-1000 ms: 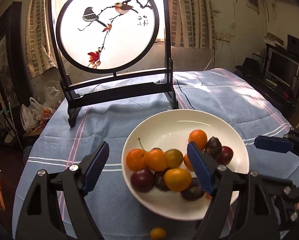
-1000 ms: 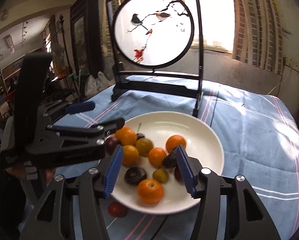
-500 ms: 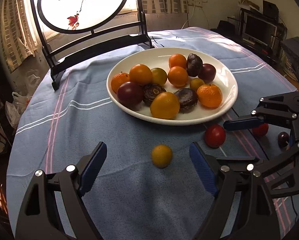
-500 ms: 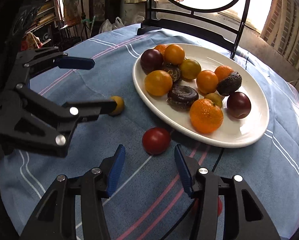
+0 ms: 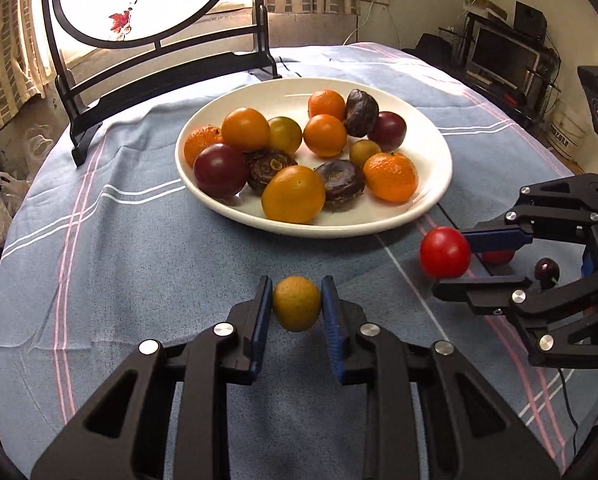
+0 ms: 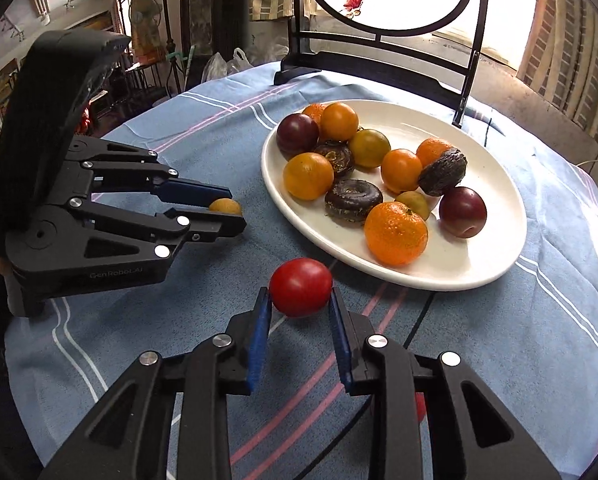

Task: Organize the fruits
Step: 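Grasp a small yellow fruit with the left tool while the right tool grasps a red plum, then set the yellow fruit and red plum on the plate and open both tools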

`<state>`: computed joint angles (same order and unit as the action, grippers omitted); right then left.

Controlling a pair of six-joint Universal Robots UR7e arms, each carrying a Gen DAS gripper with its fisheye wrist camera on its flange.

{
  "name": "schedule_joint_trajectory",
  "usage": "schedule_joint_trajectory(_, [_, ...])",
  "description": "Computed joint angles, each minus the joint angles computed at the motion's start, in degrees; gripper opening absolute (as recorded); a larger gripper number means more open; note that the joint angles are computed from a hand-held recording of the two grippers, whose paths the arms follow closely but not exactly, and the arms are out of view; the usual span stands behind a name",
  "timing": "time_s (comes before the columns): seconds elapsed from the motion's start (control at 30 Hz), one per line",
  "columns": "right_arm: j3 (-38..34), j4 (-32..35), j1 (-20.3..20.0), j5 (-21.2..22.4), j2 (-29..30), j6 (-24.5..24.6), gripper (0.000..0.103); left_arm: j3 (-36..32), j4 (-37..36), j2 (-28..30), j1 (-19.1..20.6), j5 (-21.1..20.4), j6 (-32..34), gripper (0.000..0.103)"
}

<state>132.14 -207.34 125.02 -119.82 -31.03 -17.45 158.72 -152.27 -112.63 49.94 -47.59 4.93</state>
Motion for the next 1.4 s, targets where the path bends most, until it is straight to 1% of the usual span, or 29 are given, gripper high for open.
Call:
schedule_joint_trajectory(0.07, [1.3, -1.6, 0.2, -0.2, -0.5, 0.4, 0.029, 0.2, 2.6, -2.8, -2.1, 0.4, -1.6, 0.024])
schedule_joint_trajectory(0.13, [2.4, -3.1, 0.1, -0.1, -1.5, 0.2, 0.029, 0.1, 5.4, -5.3, -4.5, 1.8, -3.8, 0.024])
schedule_joint_trajectory(0.23, [3.8, -6.4, -0.3, 0.5, -3.6, 0.1, 0.029, -0.7, 8.1, -6.9, -8.0, 3.1, -6.3, 0.024])
schedule_joint_trajectory(0.3, [4.3, -8.3, -0.3, 0.5, -5.2, -0.3, 0.029, -1.4, 7.4, -5.7, -10.4, 5.0, -7.8, 0.024])
schedule_joint_trajectory(0.4, [4.2, -10.3, -0.9, 0.9, -7.7, -1.1, 0.029, -2.9, 1.1, -0.4, -12.2, 7.6, -6.8, 0.024])
schedule_joint_trajectory(0.5, [3.2, -11.6, -2.0, 1.3, -9.5, -1.4, 0.029, -5.2, -6.9, 5.7, -11.6, 8.4, -5.4, 0.024])
schedule_joint_trajectory(0.6, [1.6, -12.1, -4.0, 2.1, -10.2, -2.1, 0.029, -7.6, -13.6, 11.3, -10.2, 7.9, -3.8, 0.024])
schedule_joint_trajectory(0.7, [-0.5, -11.4, -6.2, 2.1, -9.6, -2.2, 0.029, -8.9, -21.3, 18.3, -8.8, 10.1, -1.2, 0.024])
schedule_joint_trajectory(0.77, [-1.6, -10.3, -7.3, 2.4, -9.2, -2.4, 0.029, -10.3, -23.4, 21.8, -6.9, 9.6, -1.0, 0.024])
schedule_joint_trajectory(0.87, [-3.3, -9.6, -7.8, 2.2, -8.2, -3.3, 0.029, -11.2, -27.2, 25.4, -4.8, 9.1, -0.6, 0.024])
schedule_joint_trajectory(0.97, [-4.8, -8.9, -8.0, 2.3, -7.2, -4.5, 0.029, -11.3, -30.1, 27.6, -3.0, 8.0, 0.5, 0.024])
schedule_joint_trajectory(1.03, [-5.9, -8.4, -8.0, 1.9, -6.5, -5.2, 0.029, -11.5, -30.6, 29.1, -2.4, 8.8, 0.9, 0.024])
schedule_joint_trajectory(1.13, [-7.1, -8.2, -8.4, 1.2, -5.5, -5.7, 0.029, -11.8, -30.6, 30.1, -1.5, 8.8, 0.9, 0.024])
schedule_joint_trajectory(1.4, [-9.2, -6.0, -9.1, 1.3, -4.4, -6.1, 0.03, -11.9, -32.8, 32.6, -1.1, 11.1, 2.0, 0.025])
